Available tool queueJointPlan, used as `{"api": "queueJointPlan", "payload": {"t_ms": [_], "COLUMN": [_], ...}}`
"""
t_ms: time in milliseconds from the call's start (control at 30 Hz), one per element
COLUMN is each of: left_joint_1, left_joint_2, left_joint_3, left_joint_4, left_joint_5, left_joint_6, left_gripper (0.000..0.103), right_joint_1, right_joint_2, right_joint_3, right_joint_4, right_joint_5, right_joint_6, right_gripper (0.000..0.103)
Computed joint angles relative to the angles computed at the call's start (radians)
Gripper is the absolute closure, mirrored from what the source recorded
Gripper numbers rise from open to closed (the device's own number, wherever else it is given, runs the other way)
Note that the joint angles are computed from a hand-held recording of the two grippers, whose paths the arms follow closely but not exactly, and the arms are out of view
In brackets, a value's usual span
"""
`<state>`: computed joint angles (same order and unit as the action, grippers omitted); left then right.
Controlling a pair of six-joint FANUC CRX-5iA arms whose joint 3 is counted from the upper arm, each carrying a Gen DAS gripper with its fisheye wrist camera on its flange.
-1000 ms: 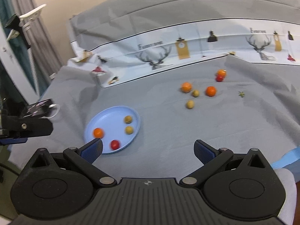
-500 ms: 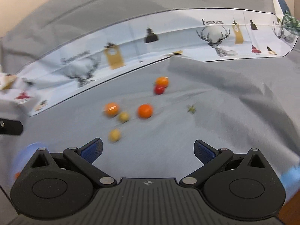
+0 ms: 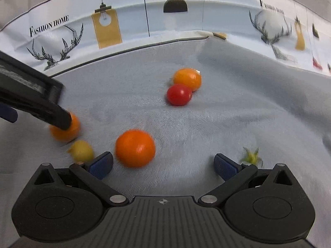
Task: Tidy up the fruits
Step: 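Move both tools toward the wrapped mandarin and remaining fruits, then close left gripper on the plastic-wrapped mandarin while right gripper closes on a mandarin, then carry the wrapped mandarin and the mandarin over the blue plate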
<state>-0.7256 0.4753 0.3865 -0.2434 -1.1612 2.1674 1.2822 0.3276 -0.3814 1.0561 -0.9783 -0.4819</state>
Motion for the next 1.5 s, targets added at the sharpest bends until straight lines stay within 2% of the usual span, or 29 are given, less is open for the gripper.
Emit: {"api": "queueJointPlan", "payload": {"t_ms": [100, 133, 167, 200, 233, 267, 300, 400, 500, 733, 867, 1033, 1233, 1500], "left_joint_1": [0.005, 0.005, 0.002, -0.003, -0.007, -0.006, -0.001, -0.006, -0.028, -0.129, -0.201, -0.323, -0.507, -0.788], "left_joint_2": [0.015, 0.005, -0.007, -0.016, -0.022, -0.024, -0.032, -0.064, -0.131, -0.365, -0.504, -0.635, -0.741, -0.795], "left_joint_3": [0.004, -0.012, -0.026, -0.032, -0.031, -0.029, -0.039, -0.06, -0.103, -0.239, -0.302, -0.334, -0.348, -0.349], "left_joint_4": [0.009, 0.009, 0.003, -0.008, -0.01, 0.002, 0.021, 0.032, 0.032, 0.007, -0.022, -0.101, -0.187, -0.318], "left_joint_5": [-0.006, 0.008, 0.023, 0.026, 0.027, 0.019, 0.022, 0.014, -0.006, -0.151, -0.259, -0.386, -0.509, -0.68], "left_joint_6": [0.003, 0.004, 0.013, 0.026, 0.027, 0.014, 0.004, 0.006, 0.041, 0.148, 0.24, 0.376, 0.552, 0.842], "left_gripper": [0.001, 0.007, 0.022, 0.033, 0.063, 0.062, 0.062, 0.062, 0.062, 0.062, 0.062, 0.062, 0.062, 0.062], "right_joint_1": [-0.002, -0.001, 0.001, 0.005, 0.009, 0.013, 0.018, 0.026, 0.067, 0.269, 0.386, 0.496, 0.582, 0.674], "right_joint_2": [-0.008, -0.009, -0.011, -0.014, -0.019, -0.025, -0.023, -0.046, -0.096, -0.232, -0.27, -0.24, -0.175, -0.053], "right_joint_3": [-0.041, -0.046, -0.045, -0.043, -0.047, -0.049, -0.033, -0.029, -0.045, -0.057, -0.024, 0.083, 0.223, 0.414], "right_joint_4": [0.066, 0.074, 0.067, 0.061, 0.073, 0.084, 0.062, 0.016, -0.014, -0.057, -0.074, -0.082, -0.086, -0.119], "right_joint_5": [0.013, 0.013, 0.013, 0.007, 0.005, 0.007, -0.002, 0.0, -0.054, -0.241, -0.294, -0.332, -0.321, -0.376], "right_joint_6": [-0.06, -0.061, -0.056, -0.058, -0.058, -0.043, -0.006, -0.01, -0.043, -0.041, -0.048, 0.0, 0.073, 0.2], "right_gripper": [0.001, 0.001, 0.002, 0.013, 0.025, 0.058, 0.065, 0.066, 0.066, 0.066, 0.066, 0.066, 0.066, 0.066]}}
